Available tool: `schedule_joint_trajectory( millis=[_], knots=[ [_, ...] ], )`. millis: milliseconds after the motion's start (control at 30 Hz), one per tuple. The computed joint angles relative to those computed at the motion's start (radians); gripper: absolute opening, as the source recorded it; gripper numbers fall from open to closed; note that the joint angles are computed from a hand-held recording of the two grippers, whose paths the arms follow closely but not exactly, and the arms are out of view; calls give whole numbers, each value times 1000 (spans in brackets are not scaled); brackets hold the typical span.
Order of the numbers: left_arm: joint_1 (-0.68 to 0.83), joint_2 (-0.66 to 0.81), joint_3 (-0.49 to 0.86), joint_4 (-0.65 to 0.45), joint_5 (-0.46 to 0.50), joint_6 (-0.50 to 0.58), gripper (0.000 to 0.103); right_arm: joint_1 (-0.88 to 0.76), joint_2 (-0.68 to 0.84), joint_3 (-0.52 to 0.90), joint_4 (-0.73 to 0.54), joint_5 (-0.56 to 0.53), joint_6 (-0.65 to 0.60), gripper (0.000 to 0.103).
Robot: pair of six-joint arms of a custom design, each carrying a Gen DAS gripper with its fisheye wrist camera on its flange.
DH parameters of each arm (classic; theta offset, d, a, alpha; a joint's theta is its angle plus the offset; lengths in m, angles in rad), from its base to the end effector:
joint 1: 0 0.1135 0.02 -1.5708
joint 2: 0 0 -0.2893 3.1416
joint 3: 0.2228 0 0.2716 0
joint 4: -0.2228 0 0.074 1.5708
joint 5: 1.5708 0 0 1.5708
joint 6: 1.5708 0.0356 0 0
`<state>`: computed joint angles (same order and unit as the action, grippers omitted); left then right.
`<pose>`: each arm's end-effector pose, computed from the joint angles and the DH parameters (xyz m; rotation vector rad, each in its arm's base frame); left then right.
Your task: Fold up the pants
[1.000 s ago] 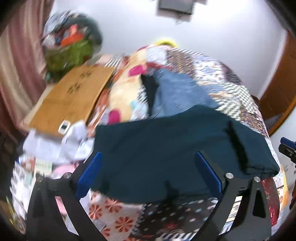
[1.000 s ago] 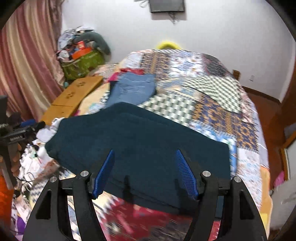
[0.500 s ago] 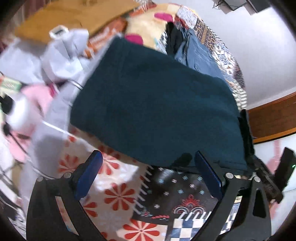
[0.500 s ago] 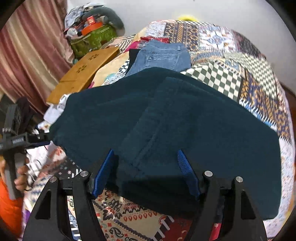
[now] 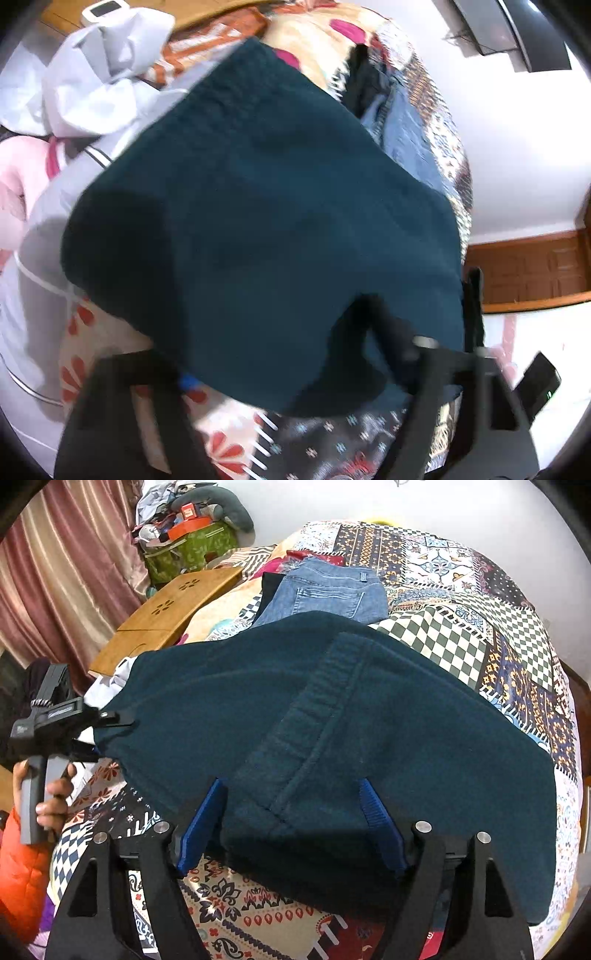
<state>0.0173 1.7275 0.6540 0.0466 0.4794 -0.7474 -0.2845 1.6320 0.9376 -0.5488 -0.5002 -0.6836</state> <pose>0.2991 -0.0112 0.1047 -0.8274 2.5453 -0.8754 0.3057 -0.0716 0.1792 -0.6225 2.5247 0.3876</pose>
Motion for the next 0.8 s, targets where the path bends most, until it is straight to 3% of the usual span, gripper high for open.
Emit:
schedule_joint_trajectory(
  millis=[33, 100, 200, 233, 333, 533, 700, 800],
  knots=[
    [10, 11, 4, 10, -1, -5, 44, -1, 0, -1, 0, -1, -1, 75],
    [36, 20, -3, 40, 12, -24, 35, -4, 3, 1, -3, -7, -2, 75],
    [17, -17, -15, 30, -59, -22, 30, -7, 5, 7, -12, -16, -1, 75],
    [-17, -53, -5, -11, -133, -8, 28, -7, 5, 8, -15, -15, 0, 75],
    [-112, -141, 49, -131, -327, 34, 24, -17, -1, 18, -37, -21, 4, 74],
    [-258, -301, 193, -306, -605, 161, 22, -123, -26, 67, -119, -127, -15, 73],
    [-396, -313, 360, -359, -781, 264, 22, -262, -15, 124, -169, -183, -36, 73],
    [-465, -281, 467, -366, -817, 298, 21, -333, 17, 152, -178, -180, -51, 73]
  ],
)
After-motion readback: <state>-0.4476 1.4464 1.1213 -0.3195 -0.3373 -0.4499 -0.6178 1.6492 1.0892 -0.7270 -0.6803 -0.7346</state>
